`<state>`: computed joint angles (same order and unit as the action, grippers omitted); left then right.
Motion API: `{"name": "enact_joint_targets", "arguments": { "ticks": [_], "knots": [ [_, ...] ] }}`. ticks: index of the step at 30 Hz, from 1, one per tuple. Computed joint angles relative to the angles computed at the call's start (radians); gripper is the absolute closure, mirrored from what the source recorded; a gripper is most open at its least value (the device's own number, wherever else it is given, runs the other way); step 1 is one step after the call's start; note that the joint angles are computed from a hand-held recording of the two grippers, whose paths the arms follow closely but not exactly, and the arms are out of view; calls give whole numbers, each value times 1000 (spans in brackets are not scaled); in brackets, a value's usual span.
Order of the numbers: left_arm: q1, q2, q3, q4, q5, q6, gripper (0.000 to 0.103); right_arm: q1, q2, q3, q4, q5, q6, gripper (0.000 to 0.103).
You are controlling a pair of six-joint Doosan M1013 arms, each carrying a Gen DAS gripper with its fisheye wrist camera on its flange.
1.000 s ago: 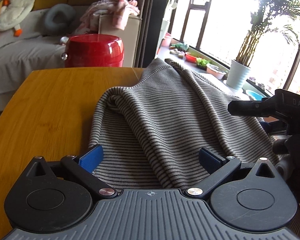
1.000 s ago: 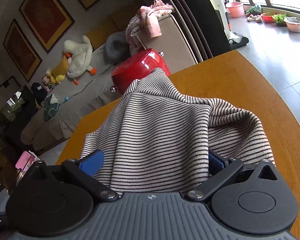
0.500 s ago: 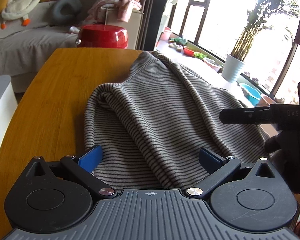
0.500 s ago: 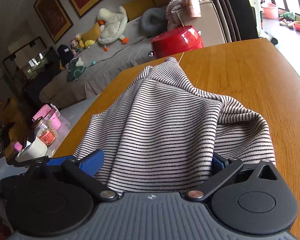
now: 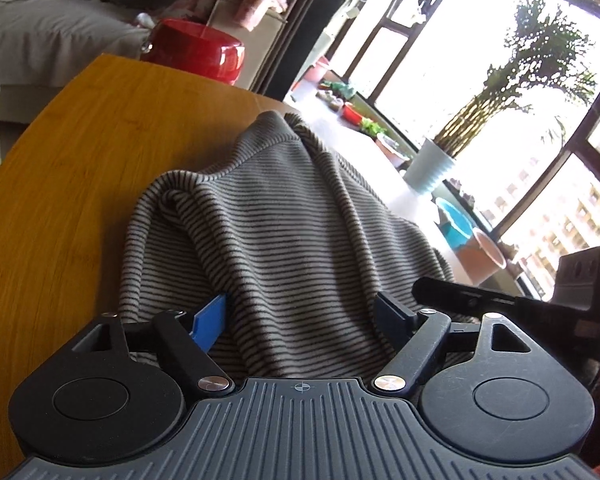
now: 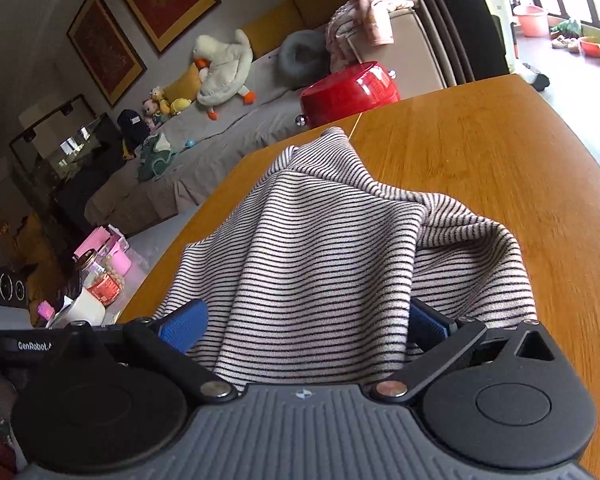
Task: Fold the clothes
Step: 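Lower both grippers onto the sweater hem and close them on it, then lift the sweater with both grippers and flip it over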
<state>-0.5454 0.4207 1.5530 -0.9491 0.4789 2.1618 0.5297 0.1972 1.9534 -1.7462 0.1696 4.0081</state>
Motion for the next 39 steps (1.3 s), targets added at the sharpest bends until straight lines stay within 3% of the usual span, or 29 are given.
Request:
{"name": "enact_joint_targets", "arguments": {
  "ticks": [2, 3, 5, 7, 11, 13, 15, 17, 18, 19, 21, 23, 26, 31, 34, 35, 36, 37, 39],
  "knots": [
    [-2, -2, 2, 30, -3, -17, 28, 20, -1, -6, 112, 94, -107, 5],
    [0, -7, 7, 26, -4, -10, 34, 30, -3, -8, 134, 141, -135, 14],
    [6, -13, 17, -1, -1, 19, 39, 34, -5, -9, 106, 166, -127, 23],
    [10, -13, 18, -7, 10, 19, 39, 35, -6, -10, 71, 182, -113, 31],
    [4, 0, 0, 18, 15, -23, 34, 37, 22, -36, 165, 192, -255, 31],
    [-7, 12, -17, 30, 10, -30, 23, 29, 33, -49, 288, 169, -365, 32],
    [-20, 24, -35, 45, 4, -34, 23, 23, 30, -42, 266, 164, -310, 32],
    [-45, 27, -40, 148, -52, -94, 39, 17, 25, -29, 210, 159, -217, 32],
    [-55, 26, -43, 207, -75, -135, 63, 14, 23, -23, 191, 158, -181, 32],
    [-56, 24, -48, 214, -87, -141, 74, 18, 22, -24, 195, 179, -197, 32],
    [-57, 21, -56, 212, -116, -138, 86, 40, 24, -35, 229, 259, -308, 32],
    [-51, 11, -58, 183, -189, -116, 87, 73, 29, -55, 225, 369, -446, 34],
    [-38, -1, -59, 205, -303, -173, 89, 90, 28, -83, 214, 388, -544, 49],
    [-8, 8, -73, 484, -331, -540, 89, 92, 95, -189, 324, 346, -771, 48],
    [10, 23, -81, 486, -305, -568, 89, 87, 160, -263, 469, 359, -997, 41],
    [15, 29, -85, 475, -296, -561, 89, 81, 176, -282, 530, 359, -1084, 48],
    [22, 33, -88, 412, -286, -501, 89, 72, 182, -290, 580, 346, -1160, 77],
    [28, 38, -91, 355, -275, -448, 89, 59, 173, -284, 595, 321, -1189, 88],
    [43, 46, -97, 242, -252, -345, 89, 36, 147, -268, 562, 297, -1181, 89]
  ]
}}
